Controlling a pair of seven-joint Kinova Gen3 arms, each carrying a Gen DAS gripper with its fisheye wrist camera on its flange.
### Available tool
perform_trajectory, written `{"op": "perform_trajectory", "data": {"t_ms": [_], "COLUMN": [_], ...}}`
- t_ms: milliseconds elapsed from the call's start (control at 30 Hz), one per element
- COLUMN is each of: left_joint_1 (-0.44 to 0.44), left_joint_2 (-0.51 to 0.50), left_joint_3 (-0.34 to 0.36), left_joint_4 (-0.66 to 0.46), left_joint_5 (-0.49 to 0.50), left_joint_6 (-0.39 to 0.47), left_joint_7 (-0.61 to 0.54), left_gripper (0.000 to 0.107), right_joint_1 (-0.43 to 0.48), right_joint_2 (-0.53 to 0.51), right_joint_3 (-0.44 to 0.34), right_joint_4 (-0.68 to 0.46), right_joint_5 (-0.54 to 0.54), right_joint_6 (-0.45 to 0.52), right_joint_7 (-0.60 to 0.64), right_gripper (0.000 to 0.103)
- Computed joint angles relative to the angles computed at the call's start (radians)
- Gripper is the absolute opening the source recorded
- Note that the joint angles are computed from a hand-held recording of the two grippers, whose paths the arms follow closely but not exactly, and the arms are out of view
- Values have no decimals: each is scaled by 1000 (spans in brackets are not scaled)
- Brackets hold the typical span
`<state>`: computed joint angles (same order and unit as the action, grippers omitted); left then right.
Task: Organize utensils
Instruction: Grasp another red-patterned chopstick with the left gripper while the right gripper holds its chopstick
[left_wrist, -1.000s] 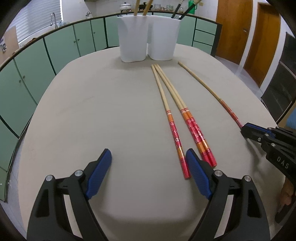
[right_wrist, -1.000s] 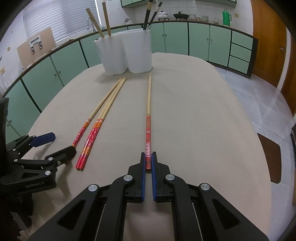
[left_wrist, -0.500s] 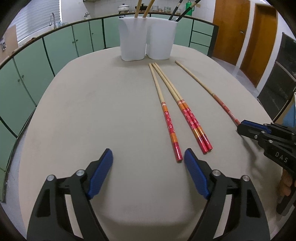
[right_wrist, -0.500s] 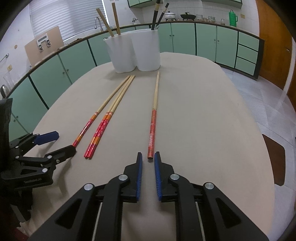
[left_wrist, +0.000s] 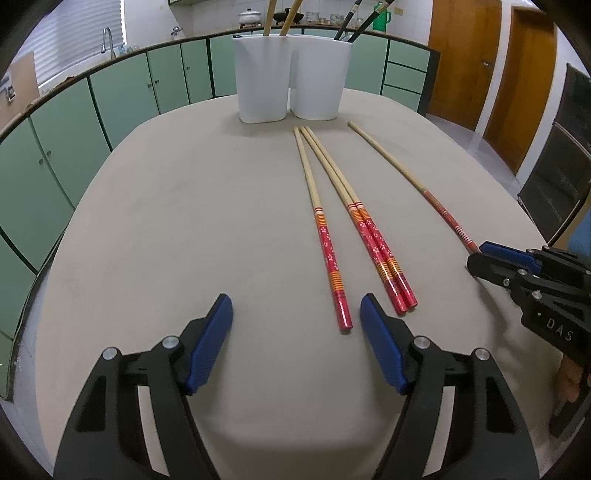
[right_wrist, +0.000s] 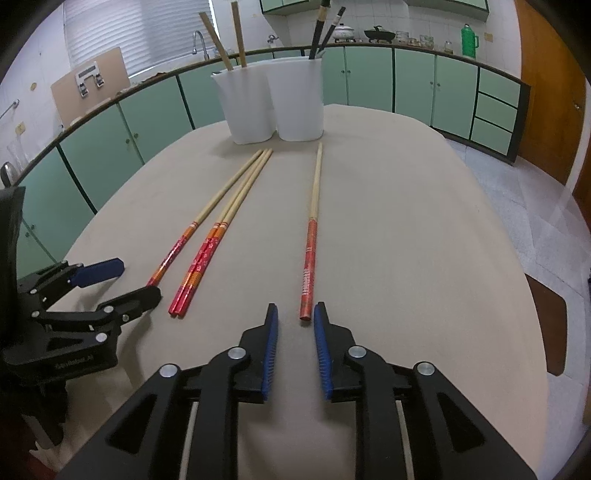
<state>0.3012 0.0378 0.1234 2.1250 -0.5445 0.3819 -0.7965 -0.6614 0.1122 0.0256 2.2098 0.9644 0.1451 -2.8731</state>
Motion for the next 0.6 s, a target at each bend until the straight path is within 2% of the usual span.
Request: {"op": "perform_trajectory", "data": {"t_ms": [200, 333, 467, 600], "left_joint_1": [-5, -3, 7, 28], "left_joint_2": [-2, 3, 11, 19], "left_joint_3": [1, 1, 0, 1], "left_joint_4": [3, -3, -13, -20], "left_joint_5": [8, 7, -3, -24], "left_joint_6": [-3, -2, 0, 4], "left_joint_7": [-4, 6, 15, 30], "left_gripper": [69, 67, 56, 45], "right_joint_1": [29, 13, 28, 1], "right_joint_2": [-9, 9, 28, 32], "right_joint_3": [-19, -13, -30, -11], "right_joint_4": [10, -16, -43, -48], "right_joint_5": [-24, -21, -84, -76], "right_joint_6": [-6, 18, 37, 53], "right_joint_7": [24, 24, 98, 93], "right_gripper": [20, 20, 20, 19]}}
